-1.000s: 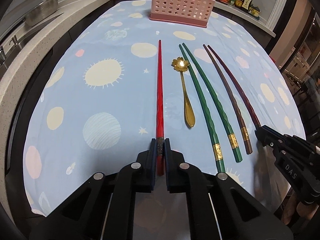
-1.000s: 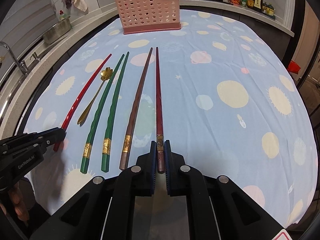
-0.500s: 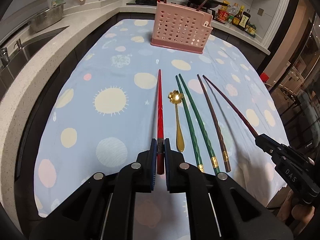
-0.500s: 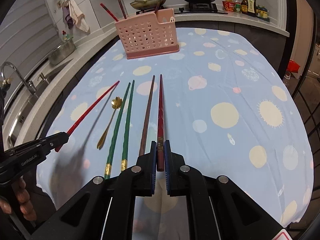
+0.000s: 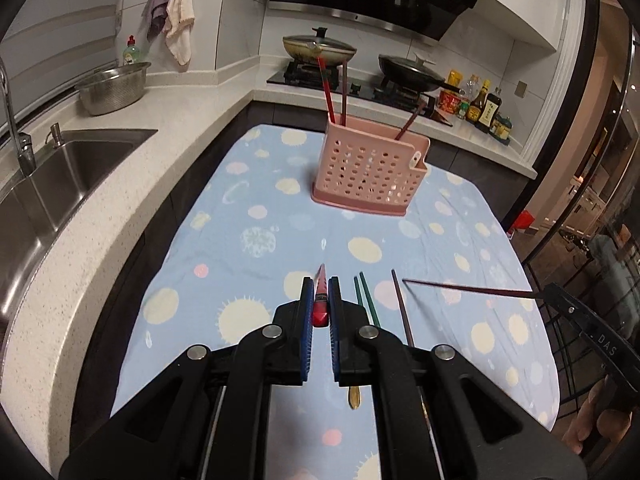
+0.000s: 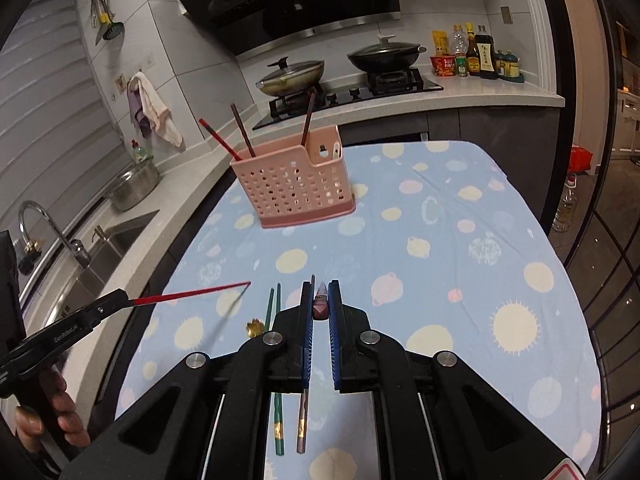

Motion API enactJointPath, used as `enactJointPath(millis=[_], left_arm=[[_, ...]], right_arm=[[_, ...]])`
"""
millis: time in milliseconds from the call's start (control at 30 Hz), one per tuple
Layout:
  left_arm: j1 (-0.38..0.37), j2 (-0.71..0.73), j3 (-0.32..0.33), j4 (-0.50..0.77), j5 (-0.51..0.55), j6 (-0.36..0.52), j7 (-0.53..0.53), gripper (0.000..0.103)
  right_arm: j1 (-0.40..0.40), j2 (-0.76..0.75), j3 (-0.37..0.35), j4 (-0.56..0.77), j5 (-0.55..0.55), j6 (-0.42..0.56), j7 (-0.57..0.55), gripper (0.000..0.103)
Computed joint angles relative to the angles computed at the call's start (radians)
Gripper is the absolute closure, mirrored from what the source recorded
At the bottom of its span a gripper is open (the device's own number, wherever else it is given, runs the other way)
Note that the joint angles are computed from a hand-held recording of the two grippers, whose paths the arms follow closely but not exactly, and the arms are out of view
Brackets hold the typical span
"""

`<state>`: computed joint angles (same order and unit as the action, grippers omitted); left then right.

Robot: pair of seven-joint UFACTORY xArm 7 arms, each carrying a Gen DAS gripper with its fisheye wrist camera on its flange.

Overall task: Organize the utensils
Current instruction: 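Lift the red chopstick with the left tool while the right tool lifts the dark red chopstick, then lower both chopsticks into the pink holder and open both tools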

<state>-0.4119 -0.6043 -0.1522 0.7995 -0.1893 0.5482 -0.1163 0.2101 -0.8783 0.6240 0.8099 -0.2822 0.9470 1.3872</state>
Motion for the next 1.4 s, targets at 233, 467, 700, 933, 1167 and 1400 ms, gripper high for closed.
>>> enactJointPath(millis=[233,467,700,933,1167,1400], left_arm=[[0.045,0.103,-0.019,0.118,0.053,-0.067,-0.014,0.096],[0.076,0.220,-0.034,0.257,0.108,-0.112,-0.038,0.096],[0.059,0.341,-0.018,0.435,0.089,-0.144,-0.014,0.096],[0.045,0.527,-0.032,0.708,0.090,-0.142,0.017,0.096],[0.011,0.745,-0.035,1.020,0.203,-0.121,-0.058,0.096],[-0.038,0.936,-0.005,1.263,0.234,-0.067,-0.085,0.096]], right_arm=[[-0.059,0.000,-0.045,0.027,-0.054,-0.047,-0.049,0.096],[-0.123,0.031,-0.080,0.060,-0.089,-0.115,-0.109,0.096],[-0.184,0.093,-0.140,0.107,-0.099,-0.237,-0.165,0.096],[-0.324,0.232,-0.135,0.249,-0.177,-0.377,-0.178,0.096],[-0.455,0.411,-0.093,0.435,-0.329,-0.443,-0.118,0.096],[-0.453,0.554,-0.089,0.529,-0.475,-0.425,-0.033,0.096]])
